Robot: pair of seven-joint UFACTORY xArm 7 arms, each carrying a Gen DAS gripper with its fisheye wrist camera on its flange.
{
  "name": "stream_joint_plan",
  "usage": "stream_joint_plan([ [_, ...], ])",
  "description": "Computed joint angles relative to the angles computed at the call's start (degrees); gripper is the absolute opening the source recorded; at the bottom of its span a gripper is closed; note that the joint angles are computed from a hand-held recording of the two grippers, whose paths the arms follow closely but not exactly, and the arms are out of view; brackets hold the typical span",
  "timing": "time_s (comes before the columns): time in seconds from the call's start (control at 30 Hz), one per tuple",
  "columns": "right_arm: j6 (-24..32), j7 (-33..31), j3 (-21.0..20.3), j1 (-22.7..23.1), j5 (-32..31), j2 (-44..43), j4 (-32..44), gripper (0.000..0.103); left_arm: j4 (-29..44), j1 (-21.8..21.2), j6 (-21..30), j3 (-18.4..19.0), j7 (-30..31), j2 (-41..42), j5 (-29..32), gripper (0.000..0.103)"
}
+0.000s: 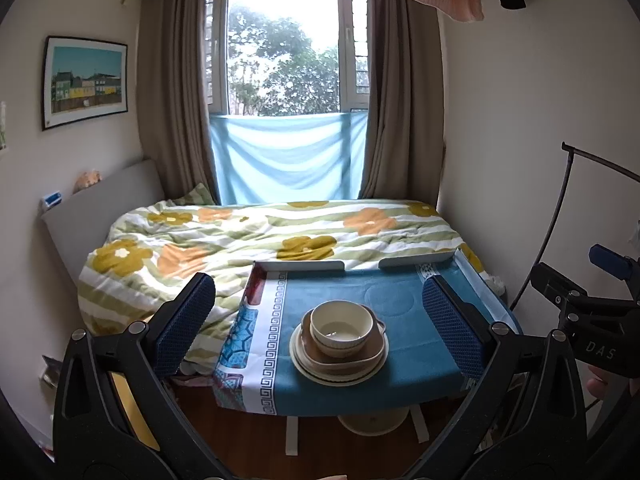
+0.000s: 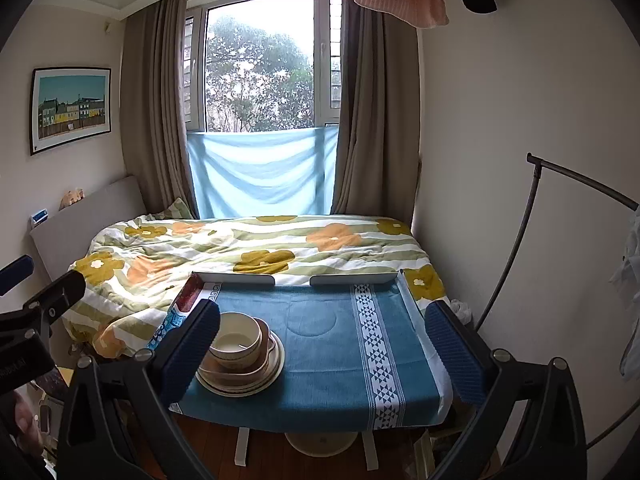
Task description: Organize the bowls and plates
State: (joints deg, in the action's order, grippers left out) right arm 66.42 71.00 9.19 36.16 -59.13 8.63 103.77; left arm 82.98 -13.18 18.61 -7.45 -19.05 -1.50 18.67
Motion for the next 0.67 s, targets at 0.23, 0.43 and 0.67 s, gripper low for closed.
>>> stream_joint_plan([
  [0.23, 0.1, -0.2, -0.3, 0.2, 0.6, 0.7, 0.9, 0.102, 0.3, 0.1, 0.6, 0.1, -1.8, 0.3, 2.0, 0.103],
  [0.43, 0.2, -0.4, -0.5, 0.4, 0.9, 1.1, 1.2, 0.102, 0.4, -0.1, 0.8, 0.1, -3.2, 0.6, 4.2, 0.103],
  [0.67, 0.2, -0.4, -1.0, 0.8, 1.2, 1.7, 1.8, 0.102, 0.7, -0.2, 0.9, 0.3, -2.4, 1.0, 3.2, 0.103],
])
